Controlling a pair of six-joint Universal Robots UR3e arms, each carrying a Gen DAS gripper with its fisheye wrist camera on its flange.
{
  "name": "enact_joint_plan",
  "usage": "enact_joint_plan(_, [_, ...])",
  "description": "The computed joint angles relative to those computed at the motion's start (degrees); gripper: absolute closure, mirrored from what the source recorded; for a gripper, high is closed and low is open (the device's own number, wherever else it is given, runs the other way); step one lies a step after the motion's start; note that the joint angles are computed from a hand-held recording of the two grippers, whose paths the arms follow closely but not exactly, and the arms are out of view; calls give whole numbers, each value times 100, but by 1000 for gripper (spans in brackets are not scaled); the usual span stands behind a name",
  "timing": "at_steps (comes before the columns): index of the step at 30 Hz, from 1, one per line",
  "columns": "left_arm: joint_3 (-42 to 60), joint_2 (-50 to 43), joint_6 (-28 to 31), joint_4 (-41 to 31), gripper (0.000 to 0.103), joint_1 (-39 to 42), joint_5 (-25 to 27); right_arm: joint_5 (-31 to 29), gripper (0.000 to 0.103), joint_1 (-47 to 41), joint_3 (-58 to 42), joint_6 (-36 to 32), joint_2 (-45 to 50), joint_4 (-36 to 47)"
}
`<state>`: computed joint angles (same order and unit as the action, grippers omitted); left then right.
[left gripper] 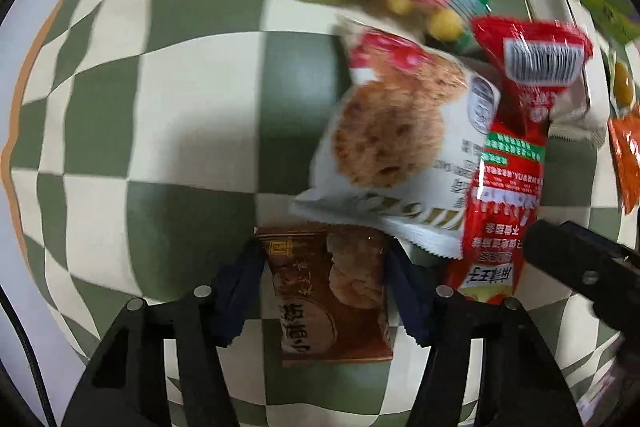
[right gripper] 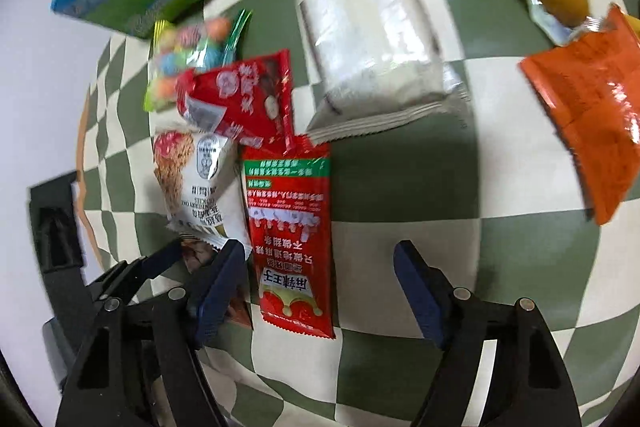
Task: Organize snacks
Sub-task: 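Grasp the brown shrimp cracker packet with the left tool while the right grasps the red strip packet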
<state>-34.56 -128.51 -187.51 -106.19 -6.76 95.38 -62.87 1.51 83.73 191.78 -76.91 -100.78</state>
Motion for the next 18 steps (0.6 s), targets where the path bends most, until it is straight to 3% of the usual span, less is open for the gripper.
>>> enact_joint_plan(4, [-1773,1074,-214,638,46,354,-2,-329,24,437,-269,167,334,-229])
enact_joint_plan(8, [-3123,1882,-583,1137,46,672,-119,-1375,25,1216,-1075,221,968,-267])
enact_joint_plan(11, [-3292,2064,-719,1058,46,632,-140,-1948,42,1536,-1027,-78,918,-329])
enact_joint_plan(14, [-3184,2073,-862,641,46,486,-188,-1875,47,1362,-324,-596,368,-297])
enact_joint_plan(18, [-3689,2411,-882,781,44,400,-639,-1552,48,843,482,-992,-442,280])
